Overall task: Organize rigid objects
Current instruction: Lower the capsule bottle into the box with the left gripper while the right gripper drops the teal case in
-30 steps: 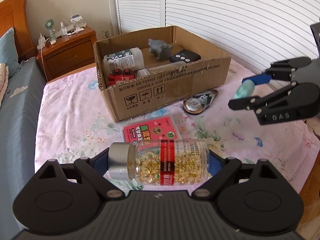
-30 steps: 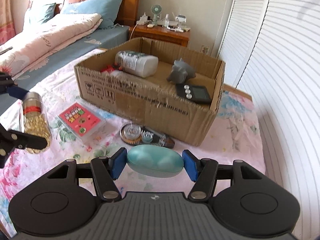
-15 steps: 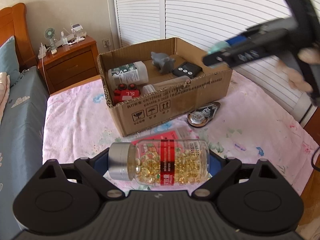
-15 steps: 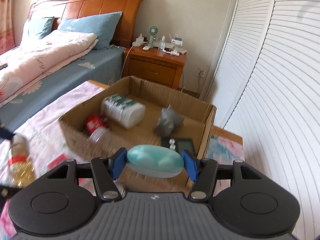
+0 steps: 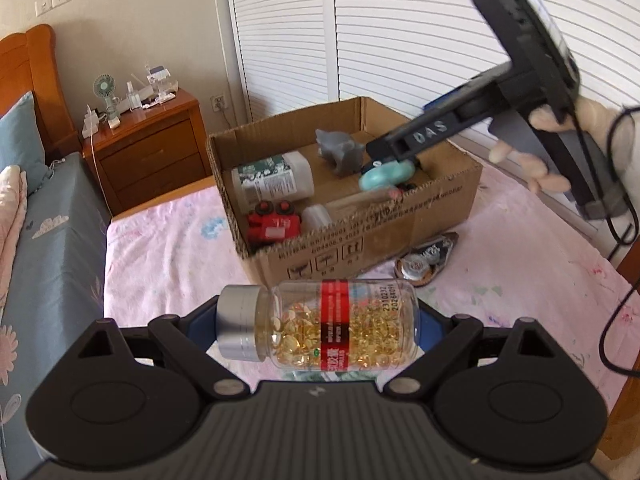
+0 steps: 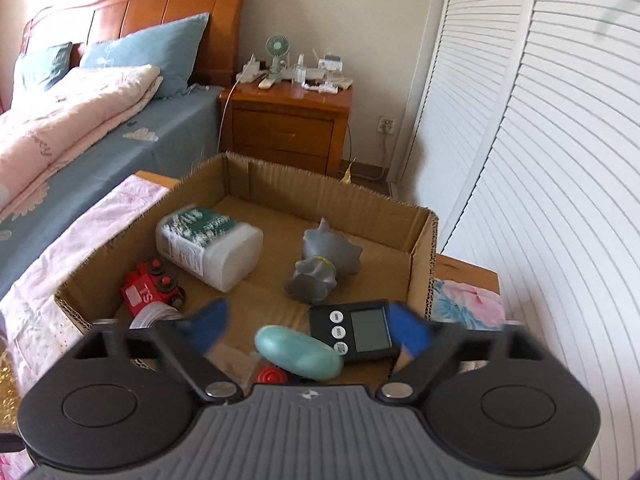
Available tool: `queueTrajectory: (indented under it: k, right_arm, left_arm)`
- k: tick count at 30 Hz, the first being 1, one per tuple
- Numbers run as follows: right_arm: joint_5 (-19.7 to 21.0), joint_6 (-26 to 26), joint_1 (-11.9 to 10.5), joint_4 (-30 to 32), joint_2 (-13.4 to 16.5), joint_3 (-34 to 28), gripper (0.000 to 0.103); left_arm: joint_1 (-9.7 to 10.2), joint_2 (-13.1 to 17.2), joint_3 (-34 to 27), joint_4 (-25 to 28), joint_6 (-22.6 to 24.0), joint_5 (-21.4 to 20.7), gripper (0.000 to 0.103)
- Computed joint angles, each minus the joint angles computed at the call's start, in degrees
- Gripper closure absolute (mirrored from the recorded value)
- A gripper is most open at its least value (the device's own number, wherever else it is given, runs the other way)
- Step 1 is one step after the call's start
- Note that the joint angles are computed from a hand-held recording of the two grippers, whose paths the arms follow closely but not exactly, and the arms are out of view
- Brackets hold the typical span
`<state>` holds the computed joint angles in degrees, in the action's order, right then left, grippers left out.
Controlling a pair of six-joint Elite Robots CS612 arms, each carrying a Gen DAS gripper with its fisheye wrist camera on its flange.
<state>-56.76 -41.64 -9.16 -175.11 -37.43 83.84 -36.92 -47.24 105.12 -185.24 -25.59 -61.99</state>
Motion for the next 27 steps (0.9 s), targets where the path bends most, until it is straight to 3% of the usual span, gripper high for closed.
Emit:
queueTrajectory:
  k: [8, 14, 27]
  right_arm:
    - [-1.7, 0.0, -1.2, -0.8, -2.5, 4.1, 0.000]
    - [-3.9, 2.9, -2.1, -4.3, -3.6, 7.5, 0.000]
    - [-1.9, 9.7, -4.5, -6.7, -5.1, 11.1, 0.000]
  left_arm:
    - [0.75, 0.0, -2.6, 0.8, 2.7, 0.3, 0.010]
    - [2.14, 1.0, -6.6, 1.7, 4.5, -1.0, 0.010]
    - [5.89, 8.3, -21.7, 9.9, 10.2, -8.5, 0.010]
